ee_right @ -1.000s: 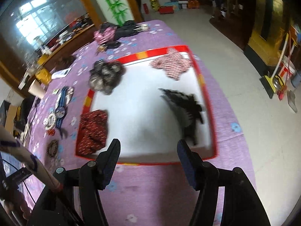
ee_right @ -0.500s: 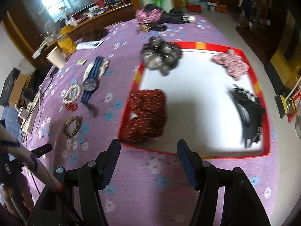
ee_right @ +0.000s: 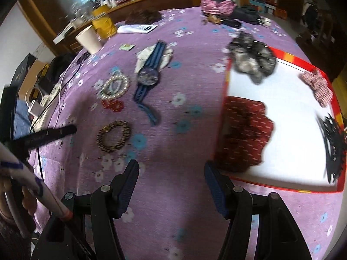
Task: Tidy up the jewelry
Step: 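Withdraw both tools toward the bracelets on the tablecloth, then grasp the pearl bracelet with the left tool while the right tool grasps the gold bracelet, then carry both bracelets over the red box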
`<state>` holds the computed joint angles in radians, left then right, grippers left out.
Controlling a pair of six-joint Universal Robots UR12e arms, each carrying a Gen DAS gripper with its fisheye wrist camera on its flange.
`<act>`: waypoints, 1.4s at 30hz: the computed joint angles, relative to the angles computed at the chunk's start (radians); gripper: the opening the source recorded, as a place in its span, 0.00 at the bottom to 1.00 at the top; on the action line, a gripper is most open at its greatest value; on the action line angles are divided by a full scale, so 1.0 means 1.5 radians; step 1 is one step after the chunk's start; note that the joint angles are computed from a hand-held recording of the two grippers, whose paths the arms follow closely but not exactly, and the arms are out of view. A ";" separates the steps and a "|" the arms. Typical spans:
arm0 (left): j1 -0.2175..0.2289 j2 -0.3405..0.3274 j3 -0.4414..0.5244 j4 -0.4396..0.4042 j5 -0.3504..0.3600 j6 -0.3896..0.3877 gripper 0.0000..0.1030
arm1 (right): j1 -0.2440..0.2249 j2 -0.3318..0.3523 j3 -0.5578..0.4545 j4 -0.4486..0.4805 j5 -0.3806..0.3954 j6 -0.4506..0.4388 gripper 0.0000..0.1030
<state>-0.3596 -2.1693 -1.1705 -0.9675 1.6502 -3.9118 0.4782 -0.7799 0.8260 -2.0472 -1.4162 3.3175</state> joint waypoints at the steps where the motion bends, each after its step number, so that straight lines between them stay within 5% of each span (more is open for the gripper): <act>1: 0.003 -0.006 0.009 -0.001 -0.006 0.007 0.51 | 0.002 0.006 -0.009 0.006 0.000 -0.002 0.65; 13: 0.029 -0.090 0.123 -0.021 -0.040 0.097 0.49 | 0.018 0.082 -0.128 0.053 0.027 -0.024 0.65; 18: 0.033 -0.112 0.159 -0.031 -0.036 0.135 0.40 | 0.026 0.113 -0.177 0.083 0.023 -0.043 0.65; 21: 0.033 -0.120 0.171 -0.031 -0.035 0.152 0.30 | 0.032 0.125 -0.194 0.084 0.005 -0.047 0.60; 23: 0.033 -0.122 0.171 -0.027 -0.040 0.160 0.15 | 0.035 0.133 -0.208 0.085 -0.008 -0.052 0.56; 28: 0.025 -0.125 0.176 -0.025 -0.017 0.174 0.08 | 0.042 0.146 -0.229 0.087 -0.050 -0.069 0.20; 30: 0.029 -0.119 0.168 -0.026 -0.034 0.150 0.08 | 0.035 0.145 -0.231 0.095 -0.025 -0.062 0.09; 42: 0.027 -0.038 0.070 0.048 -0.049 0.086 0.08 | 0.025 0.087 -0.141 0.019 0.024 -0.061 0.08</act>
<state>-0.3194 -2.2263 -1.0659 -0.8952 1.5769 -3.7829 0.5158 -0.6492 0.6148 -2.0186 -1.3795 3.2264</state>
